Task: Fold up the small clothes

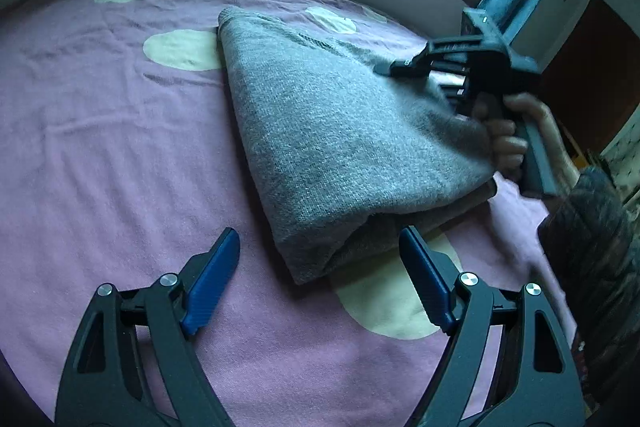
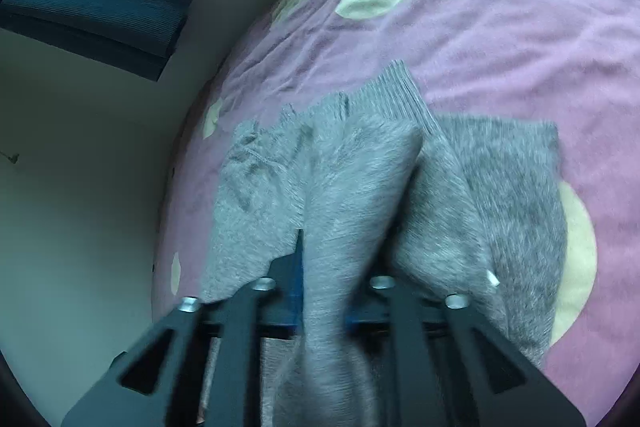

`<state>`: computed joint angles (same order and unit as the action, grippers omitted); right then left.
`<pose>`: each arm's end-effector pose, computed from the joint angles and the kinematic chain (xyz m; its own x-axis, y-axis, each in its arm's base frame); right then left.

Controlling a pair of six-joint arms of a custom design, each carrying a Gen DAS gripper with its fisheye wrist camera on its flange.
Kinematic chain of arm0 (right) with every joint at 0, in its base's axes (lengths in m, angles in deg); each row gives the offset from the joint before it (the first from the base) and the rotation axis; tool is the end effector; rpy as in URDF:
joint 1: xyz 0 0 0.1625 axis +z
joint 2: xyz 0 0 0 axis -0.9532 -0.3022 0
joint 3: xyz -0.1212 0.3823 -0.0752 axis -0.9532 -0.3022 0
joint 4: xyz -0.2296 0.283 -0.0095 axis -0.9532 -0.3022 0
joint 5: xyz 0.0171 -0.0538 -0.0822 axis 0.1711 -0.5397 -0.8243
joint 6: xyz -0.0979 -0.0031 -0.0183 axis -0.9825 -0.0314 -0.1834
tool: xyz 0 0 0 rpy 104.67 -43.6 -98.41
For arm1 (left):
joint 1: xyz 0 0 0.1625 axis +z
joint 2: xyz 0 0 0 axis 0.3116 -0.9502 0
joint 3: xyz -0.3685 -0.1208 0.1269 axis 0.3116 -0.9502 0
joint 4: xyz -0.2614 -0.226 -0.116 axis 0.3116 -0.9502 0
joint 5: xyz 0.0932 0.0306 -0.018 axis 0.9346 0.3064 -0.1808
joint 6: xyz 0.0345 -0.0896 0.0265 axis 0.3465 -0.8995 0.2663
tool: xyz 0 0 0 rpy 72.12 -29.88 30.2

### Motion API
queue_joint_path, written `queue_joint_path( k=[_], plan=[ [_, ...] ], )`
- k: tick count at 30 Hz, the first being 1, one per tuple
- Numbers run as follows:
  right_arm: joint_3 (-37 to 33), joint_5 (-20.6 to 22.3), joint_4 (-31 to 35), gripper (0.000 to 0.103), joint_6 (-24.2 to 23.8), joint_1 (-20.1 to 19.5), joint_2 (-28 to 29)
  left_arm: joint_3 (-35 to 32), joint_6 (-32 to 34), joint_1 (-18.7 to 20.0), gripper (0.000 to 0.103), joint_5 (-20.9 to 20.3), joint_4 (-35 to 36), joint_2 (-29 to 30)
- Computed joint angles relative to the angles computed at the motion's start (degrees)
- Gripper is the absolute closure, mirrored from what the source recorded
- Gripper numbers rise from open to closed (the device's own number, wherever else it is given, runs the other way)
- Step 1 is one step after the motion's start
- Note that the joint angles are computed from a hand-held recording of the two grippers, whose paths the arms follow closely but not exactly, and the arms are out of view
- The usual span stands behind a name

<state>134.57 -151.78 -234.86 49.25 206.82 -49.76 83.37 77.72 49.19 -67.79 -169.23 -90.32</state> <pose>0.3681 -0.2822 0.0586 -0.9068 0.4144 -0.0771 0.3281 0.5791 -0.7463 0.0132 -0.3435 0.3861 -0.6119 0.7756 -0.1546 0.7886 0.6133 -0.0443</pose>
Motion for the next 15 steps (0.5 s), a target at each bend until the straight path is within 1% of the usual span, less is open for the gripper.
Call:
queue_joint_path(
  k=[2, 4, 6, 7, 9, 11, 13, 15],
  plan=[
    [0.3, -1.8, -0.7, 0.093, -1.5, 1.5, -1.3, 0.8, 0.1, -1.1, 0.022, 1.1, -1.2, -0.5],
    [1.6, -3.3, -0.4, 0.093, -1.3, 2.8, -2.7, 1.8, 0.7, -2.5, 0.022, 2.3, -2.7, -1.1],
    [3.2, -4.2, 0.8, 0.093, 0.0, 3.4, -3.8, 2.5, 1.1, -3.3, 0.022, 3.5, -3.8, -1.0],
    [4.8, -4.5, 0.8, 0.094, 1.8, 3.4, -4.3, 2.6, 0.7, -3.5, 0.022, 3.9, -3.7, -0.8],
    [7.7, -5.0, -1.8, 0.094, 4.1, 3.2, -4.2, 2.2, -0.2, -3.0, 0.022, 3.7, -3.2, -0.1],
    [10.1, -3.7, -4.1, 0.094, 5.6, 1.8, -3.4, 2.1, -0.2, -2.5, 0.022, 3.6, -3.0, 0.2],
    [10.7, -3.1, -8.5, 0.093, 4.6, 1.5, -1.6, 1.9, -0.5, -2.1, 0.022, 3.5, -2.8, 0.8],
    [10.8, -4.1, -9.2, 0.089, 5.1, 2.7, -1.5, 1.1, -0.6, -1.2, 0.022, 2.5, -2.7, 1.6]
  ],
)
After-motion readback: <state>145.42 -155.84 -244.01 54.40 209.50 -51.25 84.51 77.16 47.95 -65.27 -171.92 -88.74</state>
